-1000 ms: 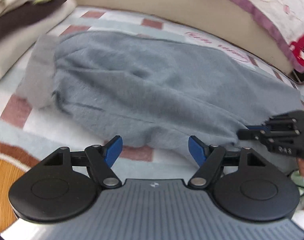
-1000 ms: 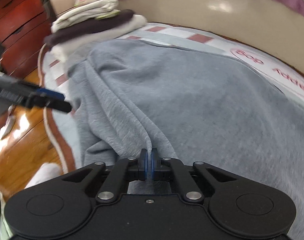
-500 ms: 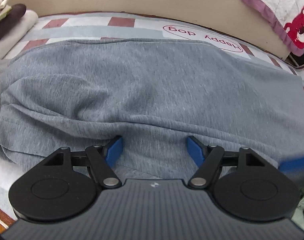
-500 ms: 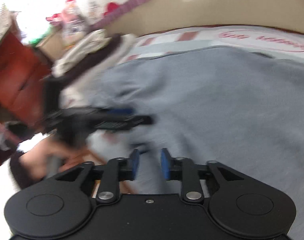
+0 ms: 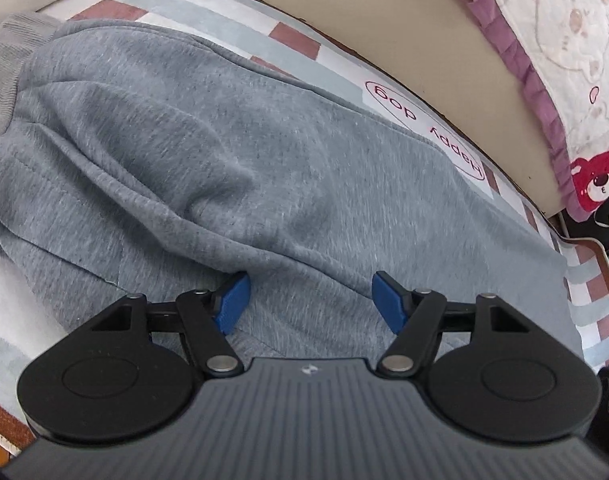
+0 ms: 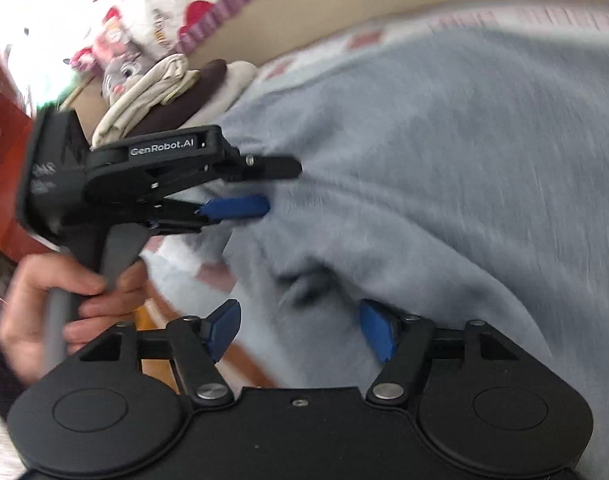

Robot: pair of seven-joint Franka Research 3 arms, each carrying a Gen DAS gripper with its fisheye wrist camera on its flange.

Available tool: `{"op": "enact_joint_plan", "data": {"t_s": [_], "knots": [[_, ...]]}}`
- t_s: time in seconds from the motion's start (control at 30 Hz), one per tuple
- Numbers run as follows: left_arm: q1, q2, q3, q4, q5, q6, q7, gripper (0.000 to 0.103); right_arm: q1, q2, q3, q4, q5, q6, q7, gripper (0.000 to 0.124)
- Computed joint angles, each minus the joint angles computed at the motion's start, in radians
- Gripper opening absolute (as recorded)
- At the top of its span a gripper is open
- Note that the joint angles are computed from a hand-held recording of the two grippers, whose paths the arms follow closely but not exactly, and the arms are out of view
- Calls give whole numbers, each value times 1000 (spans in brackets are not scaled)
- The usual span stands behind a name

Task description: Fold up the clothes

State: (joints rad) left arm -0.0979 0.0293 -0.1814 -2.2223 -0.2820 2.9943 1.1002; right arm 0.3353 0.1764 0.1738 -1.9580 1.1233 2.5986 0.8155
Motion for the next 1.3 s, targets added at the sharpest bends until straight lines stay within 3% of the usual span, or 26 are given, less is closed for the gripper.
{"op": "enact_joint_plan", "data": {"t_s": [0.1, 0.13, 0.23, 0.27, 0.33, 0.4, 0.53, 0.63, 0.7, 0.77, 0.83, 0.87, 0.9, 0.93, 1.0, 1.07, 1.13, 1.2, 1.3], "knots": [[-1, -9, 11, -10, 81, 1, -77, 67, -3, 34, 20, 33, 80, 38, -78, 76], [-1, -12, 14, -13, 109, 1, -103, 67, -4, 35, 9, 38, 117, -2, -94, 75], [2, -27, 22, -26, 180, -1, -178, 67, -95, 70, 17, 78, 221, -321, -94, 65], [4, -38, 25, -36, 193, -3, -194, 67, -102, 63, 8, 69, 242, -367, -113, 65], [20, -68, 28, -56, 352, -18, -338, 67, -121, 53, -5, 56, 270, -457, -138, 57], [41, -100, 21, -73, 492, -47, -456, 67, -133, 69, -23, 74, 233, -544, -85, 56], [51, -158, 17, -107, 593, -132, -528, 68, -115, 71, -38, 88, 142, -506, 4, 50], [67, -187, 8, -124, 654, -178, -598, 68, -88, 40, -38, 61, 105, -387, 77, 51], [90, -195, -1, -135, 718, -172, -674, 67, -67, 26, -27, 42, 125, -288, 45, 61], [112, -202, -9, -145, 782, -169, -751, 67, -56, 41, -9, 45, 205, -241, -1, 69], [132, -219, -9, -155, 818, -168, -833, 67, -51, 91, -3, 110, 202, -258, 37, 68], [158, -247, -21, -165, 878, -182, -896, 67, -53, 102, 3, 127, 214, -259, 33, 59], [182, -274, -31, -175, 931, -197, -954, 68, -69, 99, 15, 120, 265, -288, -30, 30], [205, -302, -40, -185, 979, -214, -1006, 68, -86, 99, 20, 115, 318, -329, -83, 20], [230, -347, -36, -210, 1037, -242, -1038, 71, -132, 99, 17, 88, 433, -446, -128, 17], [227, -364, -4, -233, 1025, -254, -998, 71, -163, 119, 5, 80, 499, -538, -89, 17], [236, -354, 9, -243, 1025, -254, -975, 71, -154, 131, -7, 99, 449, -526, -26, 17], [236, -328, 36, -252, 984, -222, -960, 73, -129, 126, -11, 118, 363, -481, -40, 17], [303, -300, 31, -290, 1013, -57, -1093, 79, -114, 113, -7, 118, 303, -457, -51, 18]]}}
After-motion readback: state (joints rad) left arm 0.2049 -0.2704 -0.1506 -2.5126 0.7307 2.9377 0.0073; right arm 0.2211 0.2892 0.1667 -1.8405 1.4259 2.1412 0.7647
